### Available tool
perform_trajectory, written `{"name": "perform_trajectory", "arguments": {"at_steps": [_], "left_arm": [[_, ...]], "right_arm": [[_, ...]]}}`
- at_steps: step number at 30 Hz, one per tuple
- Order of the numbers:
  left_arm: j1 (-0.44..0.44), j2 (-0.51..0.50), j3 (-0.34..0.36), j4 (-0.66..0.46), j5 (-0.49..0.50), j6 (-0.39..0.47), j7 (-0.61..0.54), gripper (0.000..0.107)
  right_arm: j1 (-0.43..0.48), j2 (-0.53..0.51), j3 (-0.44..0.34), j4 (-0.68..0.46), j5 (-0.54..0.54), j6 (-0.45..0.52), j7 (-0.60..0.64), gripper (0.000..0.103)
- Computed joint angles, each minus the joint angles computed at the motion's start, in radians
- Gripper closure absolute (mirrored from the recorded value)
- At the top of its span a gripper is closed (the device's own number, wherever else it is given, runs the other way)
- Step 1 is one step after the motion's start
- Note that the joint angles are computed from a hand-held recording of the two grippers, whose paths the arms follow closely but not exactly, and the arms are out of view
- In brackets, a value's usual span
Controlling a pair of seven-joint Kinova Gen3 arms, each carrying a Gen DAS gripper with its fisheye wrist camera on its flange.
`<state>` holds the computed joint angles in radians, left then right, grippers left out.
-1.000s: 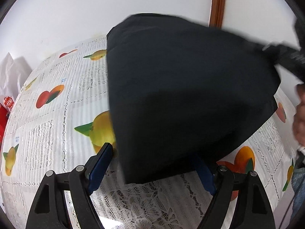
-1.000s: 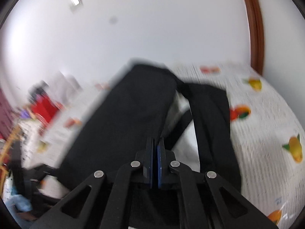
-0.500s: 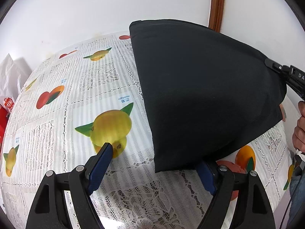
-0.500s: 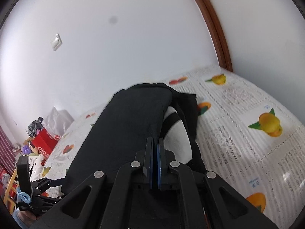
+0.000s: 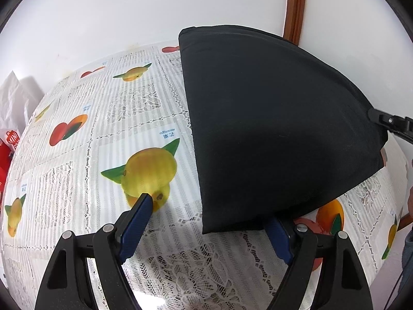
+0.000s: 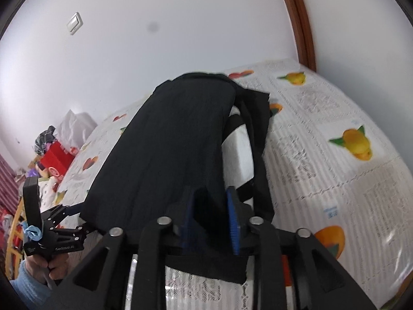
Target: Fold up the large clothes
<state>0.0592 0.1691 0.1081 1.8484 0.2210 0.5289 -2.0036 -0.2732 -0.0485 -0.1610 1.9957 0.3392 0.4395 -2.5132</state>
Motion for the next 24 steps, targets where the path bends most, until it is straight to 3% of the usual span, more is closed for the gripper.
{"name": "perform_trajectory", "arguments": {"at_steps": [2,3,4,8,10,13,16,20,22,24], "left_arm": [[0.014,-0.005,-0.005,0.004,-0.019,-0.008,0.024,0.025],[0.015,-0.004,-0.006,0.001,-0.021,-0.004,0.031,0.025],[0.018,-0.004,-0.007,-0.001,-0.026,0.000,0.040,0.025],[0.030,0.001,-0.012,-0.006,-0.054,-0.002,0.081,0.025],[0.026,0.005,-0.009,-0.010,-0.052,-0.002,0.080,0.025],[0.019,0.007,-0.005,-0.013,-0.048,0.001,0.070,0.025],[0.008,0.010,-0.001,-0.024,-0.038,0.021,0.051,0.027],[-0.035,-0.001,0.007,-0.023,0.046,0.055,-0.062,0.029],[-0.066,-0.012,0.012,-0.009,0.112,0.061,-0.144,0.030],[-0.134,-0.024,0.052,0.000,0.182,0.077,-0.225,0.033]], "right_arm": [[-0.053,0.018,0.071,-0.008,-0.073,0.005,0.055,0.076],[-0.088,0.026,0.118,-0.005,-0.114,-0.011,0.096,0.083],[-0.123,0.022,0.164,0.007,-0.143,-0.043,0.137,0.101],[-0.279,-0.107,0.333,0.108,-0.305,-0.205,0.277,0.101],[-0.286,-0.132,0.336,0.142,-0.360,-0.235,0.330,0.101],[-0.181,-0.081,0.219,0.118,-0.325,-0.160,0.316,0.101],[-0.069,-0.057,0.080,0.110,-0.231,-0.106,0.209,0.099],[0.066,-0.086,-0.105,0.101,-0.075,-0.033,0.052,0.097],[0.102,-0.099,-0.184,0.076,0.006,0.049,-0.005,0.090],[0.090,-0.113,-0.215,0.060,0.049,0.130,-0.022,0.077]]}}
